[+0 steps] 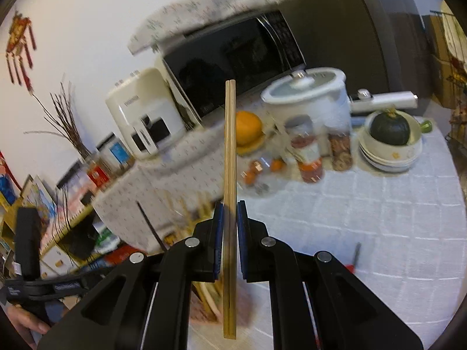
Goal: Organize utensils
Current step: 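Carry both bamboo chopsticks over the pink basket and open both grippers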
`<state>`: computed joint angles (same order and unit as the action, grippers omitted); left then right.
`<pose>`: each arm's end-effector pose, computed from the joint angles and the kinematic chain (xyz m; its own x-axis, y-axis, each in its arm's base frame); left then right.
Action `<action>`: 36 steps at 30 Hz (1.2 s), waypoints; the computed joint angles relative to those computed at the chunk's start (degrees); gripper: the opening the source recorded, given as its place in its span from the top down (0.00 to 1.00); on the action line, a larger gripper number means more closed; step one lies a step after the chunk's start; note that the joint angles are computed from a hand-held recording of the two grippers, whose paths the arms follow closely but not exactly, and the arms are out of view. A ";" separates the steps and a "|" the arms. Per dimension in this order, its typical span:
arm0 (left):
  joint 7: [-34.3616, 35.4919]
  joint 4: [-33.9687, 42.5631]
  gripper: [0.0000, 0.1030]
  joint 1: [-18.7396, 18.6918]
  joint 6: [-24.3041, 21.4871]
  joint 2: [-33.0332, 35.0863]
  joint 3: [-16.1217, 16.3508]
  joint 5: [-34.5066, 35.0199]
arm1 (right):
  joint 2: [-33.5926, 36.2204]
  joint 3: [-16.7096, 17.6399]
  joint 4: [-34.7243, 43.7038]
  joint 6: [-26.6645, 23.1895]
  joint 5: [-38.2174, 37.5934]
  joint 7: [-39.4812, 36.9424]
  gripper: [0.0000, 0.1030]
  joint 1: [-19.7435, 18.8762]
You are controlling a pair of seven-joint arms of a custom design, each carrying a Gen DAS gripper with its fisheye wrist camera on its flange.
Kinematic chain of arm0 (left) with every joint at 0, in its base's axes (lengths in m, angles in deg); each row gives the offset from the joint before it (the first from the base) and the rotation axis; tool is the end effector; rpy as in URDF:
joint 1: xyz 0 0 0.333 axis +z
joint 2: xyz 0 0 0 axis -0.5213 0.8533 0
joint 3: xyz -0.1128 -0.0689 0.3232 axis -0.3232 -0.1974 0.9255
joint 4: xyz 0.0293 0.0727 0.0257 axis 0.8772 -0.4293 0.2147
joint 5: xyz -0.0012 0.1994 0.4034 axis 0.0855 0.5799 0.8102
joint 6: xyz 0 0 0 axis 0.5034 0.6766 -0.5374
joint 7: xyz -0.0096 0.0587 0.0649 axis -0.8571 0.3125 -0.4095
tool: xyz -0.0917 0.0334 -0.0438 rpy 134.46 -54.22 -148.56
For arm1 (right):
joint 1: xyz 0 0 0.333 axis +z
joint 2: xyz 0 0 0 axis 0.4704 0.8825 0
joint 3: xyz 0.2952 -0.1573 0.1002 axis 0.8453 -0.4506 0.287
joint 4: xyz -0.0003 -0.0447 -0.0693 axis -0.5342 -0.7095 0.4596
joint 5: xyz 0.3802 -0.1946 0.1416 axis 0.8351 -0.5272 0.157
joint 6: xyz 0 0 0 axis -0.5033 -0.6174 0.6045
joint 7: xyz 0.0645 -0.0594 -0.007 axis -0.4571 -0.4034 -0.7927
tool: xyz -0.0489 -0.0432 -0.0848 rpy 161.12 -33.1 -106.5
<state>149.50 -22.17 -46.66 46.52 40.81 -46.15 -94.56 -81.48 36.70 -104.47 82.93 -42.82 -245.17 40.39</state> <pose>0.6920 -0.3237 0.6513 -0.3750 -0.9026 0.2111 -0.8406 0.2351 -0.4879 0.5656 0.2465 0.6409 -0.2896 -0.8226 -0.4894 -0.3706 0.5678 -0.7350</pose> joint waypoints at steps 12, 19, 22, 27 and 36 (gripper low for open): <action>-0.58 5.22 0.36 2.09 -6.73 3.45 -0.38 -5.42 | 9.15 -0.59 8.27 -9.18 -19.67 11.82 0.90 6.75; -0.58 5.43 0.36 2.32 -6.82 3.58 -0.26 -5.88 | 10.27 -1.91 8.61 -12.88 -20.30 10.62 0.89 9.19; -0.35 5.32 0.36 2.17 -6.76 3.54 -0.32 -5.77 | 10.10 -2.12 8.14 -12.33 -18.83 9.08 0.89 9.43; -0.10 5.28 0.36 1.90 -6.88 3.67 -0.40 -5.68 | 9.15 -2.38 7.02 -10.06 -14.33 5.60 0.89 9.07; 1.26 4.40 0.36 1.67 -6.17 2.80 -0.80 -6.36 | 3.16 -1.92 2.94 -8.97 -5.36 1.45 0.66 6.21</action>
